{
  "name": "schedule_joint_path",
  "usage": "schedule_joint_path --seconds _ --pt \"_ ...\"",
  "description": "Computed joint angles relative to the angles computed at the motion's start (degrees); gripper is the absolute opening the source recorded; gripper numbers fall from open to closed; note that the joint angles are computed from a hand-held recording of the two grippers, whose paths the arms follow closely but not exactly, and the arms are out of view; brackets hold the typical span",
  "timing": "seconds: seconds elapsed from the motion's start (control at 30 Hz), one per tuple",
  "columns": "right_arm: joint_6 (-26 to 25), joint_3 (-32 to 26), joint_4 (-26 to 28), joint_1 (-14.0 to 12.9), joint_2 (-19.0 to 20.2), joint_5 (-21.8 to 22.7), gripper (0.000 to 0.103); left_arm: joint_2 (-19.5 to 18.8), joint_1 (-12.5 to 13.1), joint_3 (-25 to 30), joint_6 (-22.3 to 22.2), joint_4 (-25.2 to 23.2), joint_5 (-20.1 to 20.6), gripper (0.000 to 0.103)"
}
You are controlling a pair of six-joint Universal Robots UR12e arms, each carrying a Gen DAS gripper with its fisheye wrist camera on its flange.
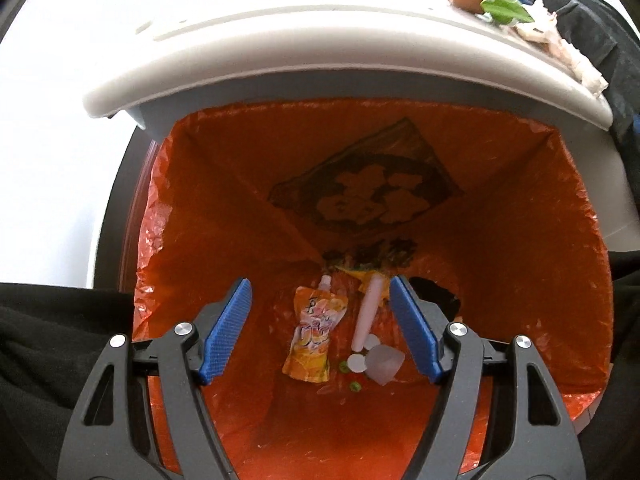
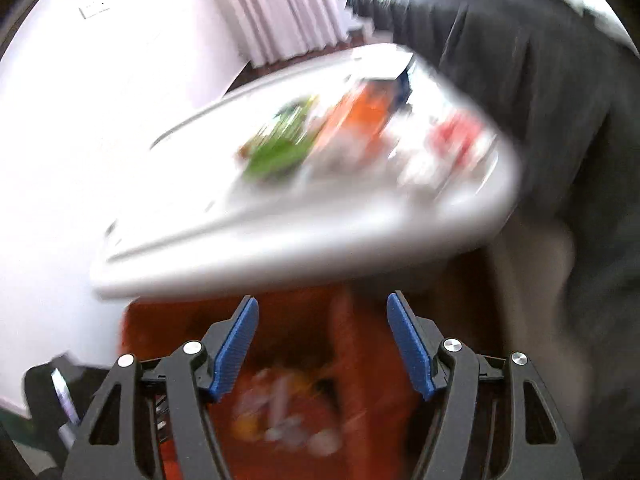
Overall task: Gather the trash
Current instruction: 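Grasp the white plastic bag bundle with the right tool while the left tool grasps the orange bag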
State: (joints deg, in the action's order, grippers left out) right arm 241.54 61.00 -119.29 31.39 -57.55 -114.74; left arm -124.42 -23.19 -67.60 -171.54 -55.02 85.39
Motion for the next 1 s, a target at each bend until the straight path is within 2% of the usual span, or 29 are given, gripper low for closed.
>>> schedule_joint_path --seconds 0.1,0.17,0.27,0.37,0.53,0.63,0.93,1.0 --pt "-1.18 0.72 2.12 -2.19 -1.47 -1.48 0.061 0.28 -0.27 -0.42 0.24 0.97 -0.3 0.07" --pt "-0.97 1.79 1.01 -3.7 -1.99 0.99 0.052 0.37 -0.42 -0.59 0.72 1.48 -0.2 0.07" --pt "-0.52 2.78 -0.36 -5.3 -1.96 4.31 0.049 0.43 -0.55 -0.84 1.26 2.01 -0.28 0.07" --pt "-1.62 1.37 0.17 -5.49 -0.37 4.14 0.049 0.44 -0.64 -0.98 1.92 2.19 -0.44 0.07" --pt "-6.82 -1.69 3.45 -6.05 1.73 1.19 0.049 0.38 -0.43 -0.92 2.46 1.75 -1.81 0.07" --pt "-7.76 -3.16 5.76 -6.47 2.78 0.66 0.049 0.15 -0.36 -0.5 2.24 1.04 -2.28 0.07" --pt "-9.94 -3.53 2.87 -8.11 3.82 2.14 0.049 -0.05 -0.27 -0.05 1.51 0.01 -2.93 0.07" --pt "-9.5 -4.02 2.61 -8.27 4.19 2.34 0.033 -0.12 -0.3 0.08 1.34 -0.21 -2.81 0.07"
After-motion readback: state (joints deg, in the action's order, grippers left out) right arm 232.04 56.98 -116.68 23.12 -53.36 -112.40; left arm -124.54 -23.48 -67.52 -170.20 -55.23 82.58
